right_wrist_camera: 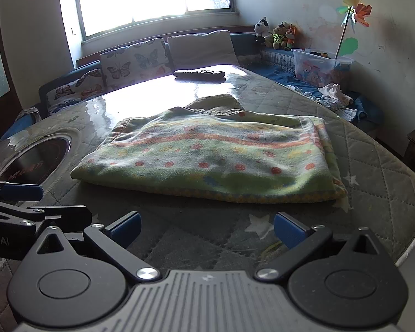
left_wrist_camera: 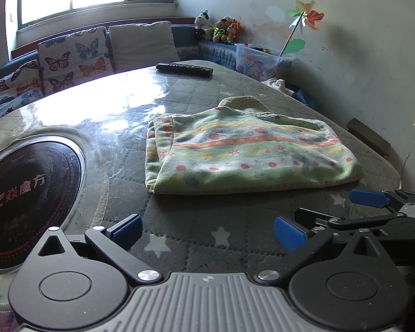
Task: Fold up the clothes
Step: 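Reach both grippers toward the folded pastel shirt and grasp its edge with the right gripper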
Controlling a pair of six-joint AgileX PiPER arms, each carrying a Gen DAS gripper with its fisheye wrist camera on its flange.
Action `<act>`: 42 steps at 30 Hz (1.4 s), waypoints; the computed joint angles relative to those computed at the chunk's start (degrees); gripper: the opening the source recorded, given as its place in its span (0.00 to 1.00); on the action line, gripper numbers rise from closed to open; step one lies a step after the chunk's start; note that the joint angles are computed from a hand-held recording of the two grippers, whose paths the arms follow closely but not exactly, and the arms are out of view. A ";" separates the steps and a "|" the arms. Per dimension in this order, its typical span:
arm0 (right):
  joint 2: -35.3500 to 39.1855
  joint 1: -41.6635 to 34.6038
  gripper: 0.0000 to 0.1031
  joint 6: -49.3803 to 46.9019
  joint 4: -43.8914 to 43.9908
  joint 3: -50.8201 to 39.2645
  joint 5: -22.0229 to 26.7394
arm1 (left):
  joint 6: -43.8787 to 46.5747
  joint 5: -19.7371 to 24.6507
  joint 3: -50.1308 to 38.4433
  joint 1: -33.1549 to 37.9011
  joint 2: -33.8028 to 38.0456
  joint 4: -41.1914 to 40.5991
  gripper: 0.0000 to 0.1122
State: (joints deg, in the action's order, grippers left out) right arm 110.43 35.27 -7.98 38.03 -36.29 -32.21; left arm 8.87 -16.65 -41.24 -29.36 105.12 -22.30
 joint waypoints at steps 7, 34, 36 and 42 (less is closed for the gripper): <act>-0.47 -0.44 1.00 0.18 -0.41 0.48 0.05 | -0.53 -0.19 0.11 0.15 0.03 0.73 0.92; 1.63 -10.35 0.93 5.40 -18.83 -11.65 9.47 | 6.62 2.53 -4.66 3.96 1.19 -3.82 0.92; 2.99 -11.77 0.88 6.02 -20.83 -14.74 11.24 | 6.70 2.70 -5.02 4.74 1.08 -3.88 0.92; 12.12 -16.93 0.77 8.77 -27.53 -32.91 21.64 | 12.67 4.42 -7.87 6.23 2.36 -8.85 0.92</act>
State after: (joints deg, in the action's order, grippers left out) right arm 122.55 18.34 0.78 10.50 -69.20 -10.57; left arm 21.54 -12.23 -49.11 -23.13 107.48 -31.15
